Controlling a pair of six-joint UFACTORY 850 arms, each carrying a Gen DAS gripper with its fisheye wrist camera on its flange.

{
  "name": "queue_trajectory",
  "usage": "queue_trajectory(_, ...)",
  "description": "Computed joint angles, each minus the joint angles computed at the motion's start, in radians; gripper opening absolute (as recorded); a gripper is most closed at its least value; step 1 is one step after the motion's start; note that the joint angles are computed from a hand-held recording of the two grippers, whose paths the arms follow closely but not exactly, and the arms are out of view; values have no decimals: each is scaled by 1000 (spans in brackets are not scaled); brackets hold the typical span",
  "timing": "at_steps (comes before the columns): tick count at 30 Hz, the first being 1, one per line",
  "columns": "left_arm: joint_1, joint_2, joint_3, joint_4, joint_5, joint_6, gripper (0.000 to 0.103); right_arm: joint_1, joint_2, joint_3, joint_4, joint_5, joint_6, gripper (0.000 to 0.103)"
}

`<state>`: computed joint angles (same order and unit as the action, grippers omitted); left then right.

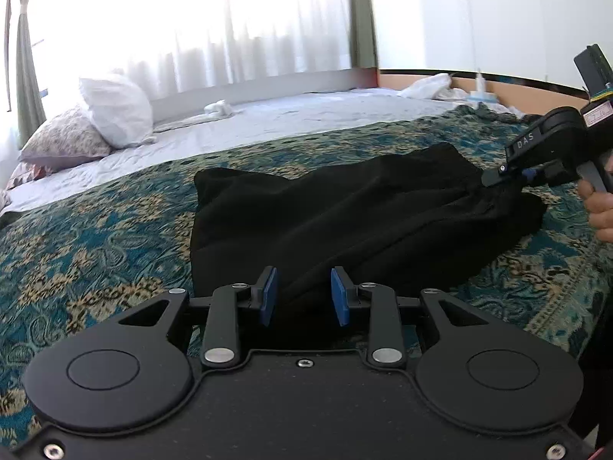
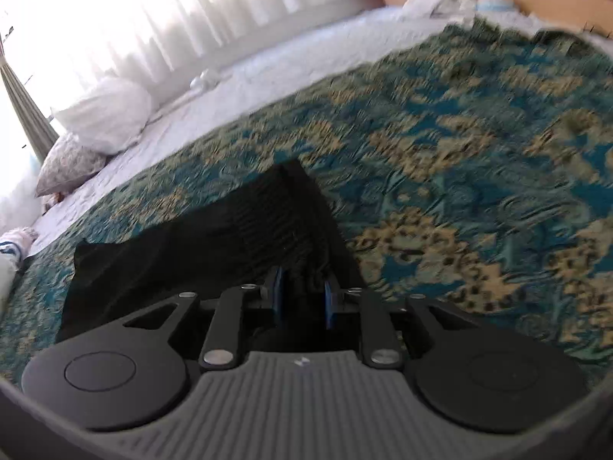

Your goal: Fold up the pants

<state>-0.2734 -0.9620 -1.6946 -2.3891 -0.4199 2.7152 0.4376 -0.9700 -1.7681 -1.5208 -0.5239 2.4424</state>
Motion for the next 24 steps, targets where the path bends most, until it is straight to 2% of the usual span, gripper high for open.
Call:
queue_trajectory(3,1,8,-5,63,-9,-81,39,23,-30,-40,37,-122,-102,25)
queue_trajectory(8,4,2,-37,117,-14,-172,44,27,-66,-66,42,-178,-154,30)
queue_trajectory(11,-8,-16,-66,3,-2,-79,49,30,-70,-41,-35,-190,-71,33)
queue_trajectory(14,-26,-52,-123,-144,61,57,49,29,-68,-29,-65,-189,-29,35)
queue_trajectory(16,-34,-67,-145,-151,116,90,48,28,-67,-23,-75,-191,-14,37)
queue_trajectory(18,-34,-62,-127,-114,140,91,46,29,-66,-15,-90,-194,9,39)
queue_trajectory(20,-34,-45,-80,-158,139,172,46,26,-62,-4,-108,-188,43,40)
queue_trajectory(22,-29,-15,-6,-261,87,281,47,25,-60,0,-115,-184,60,41)
queue_trajectory(24,-23,13,48,-274,58,286,47,27,-62,-4,-111,-188,51,42)
